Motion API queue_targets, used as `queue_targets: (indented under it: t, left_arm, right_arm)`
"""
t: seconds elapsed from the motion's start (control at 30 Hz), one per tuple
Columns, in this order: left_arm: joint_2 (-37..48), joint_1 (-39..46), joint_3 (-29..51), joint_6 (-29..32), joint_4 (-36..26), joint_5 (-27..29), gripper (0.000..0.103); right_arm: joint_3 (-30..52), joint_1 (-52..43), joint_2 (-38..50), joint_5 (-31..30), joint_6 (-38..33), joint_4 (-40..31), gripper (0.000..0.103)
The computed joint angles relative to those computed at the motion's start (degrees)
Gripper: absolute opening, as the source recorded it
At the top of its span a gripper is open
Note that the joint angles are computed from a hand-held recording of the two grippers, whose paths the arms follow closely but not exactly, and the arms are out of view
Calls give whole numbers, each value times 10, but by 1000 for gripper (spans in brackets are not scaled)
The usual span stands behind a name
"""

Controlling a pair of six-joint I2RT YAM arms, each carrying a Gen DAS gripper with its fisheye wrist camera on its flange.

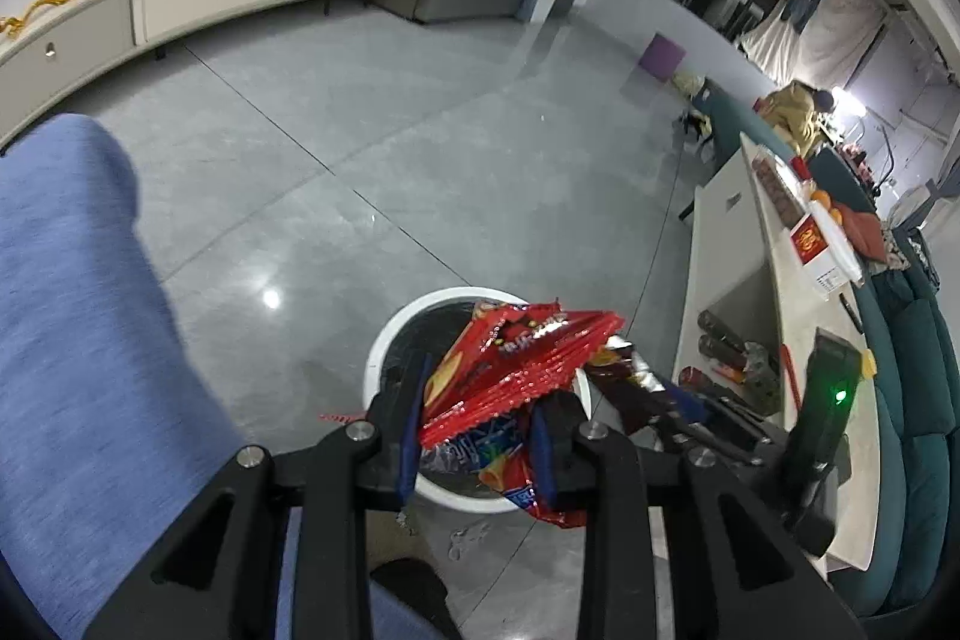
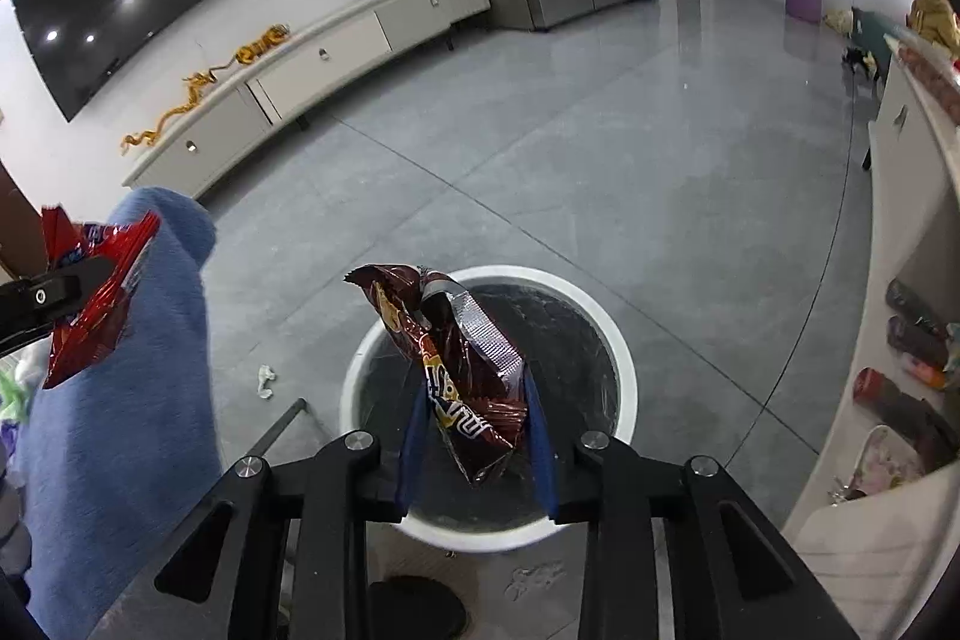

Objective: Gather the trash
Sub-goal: 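Carry both wrappers over the trash bin and open both tools to drop them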

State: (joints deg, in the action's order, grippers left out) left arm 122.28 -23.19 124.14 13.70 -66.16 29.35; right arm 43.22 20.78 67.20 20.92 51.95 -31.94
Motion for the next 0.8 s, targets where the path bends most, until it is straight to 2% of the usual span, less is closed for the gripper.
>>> queue_targets:
  t: [0.1,0.23,0.33,0.53,0.8]
  left_arm:
    - [39,-30,29,-21,3,-20,34]
    - [90,-54,80,-47,-8,-21,57]
    - [106,-63,93,-56,-10,-16,58]
    - [44,-56,2,-63,38,-14,58]
    - [-123,-13,-181,-69,139,10,58]
  right_arm:
    - [-19,-38,34,-31,-23,50,35]
    - [-53,-67,52,-55,-38,102,46]
    - [-64,-77,55,-60,-38,106,48]
    - [-68,-70,31,-52,-37,77,50]
    - [-28,-4,-31,-1,14,-20,50]
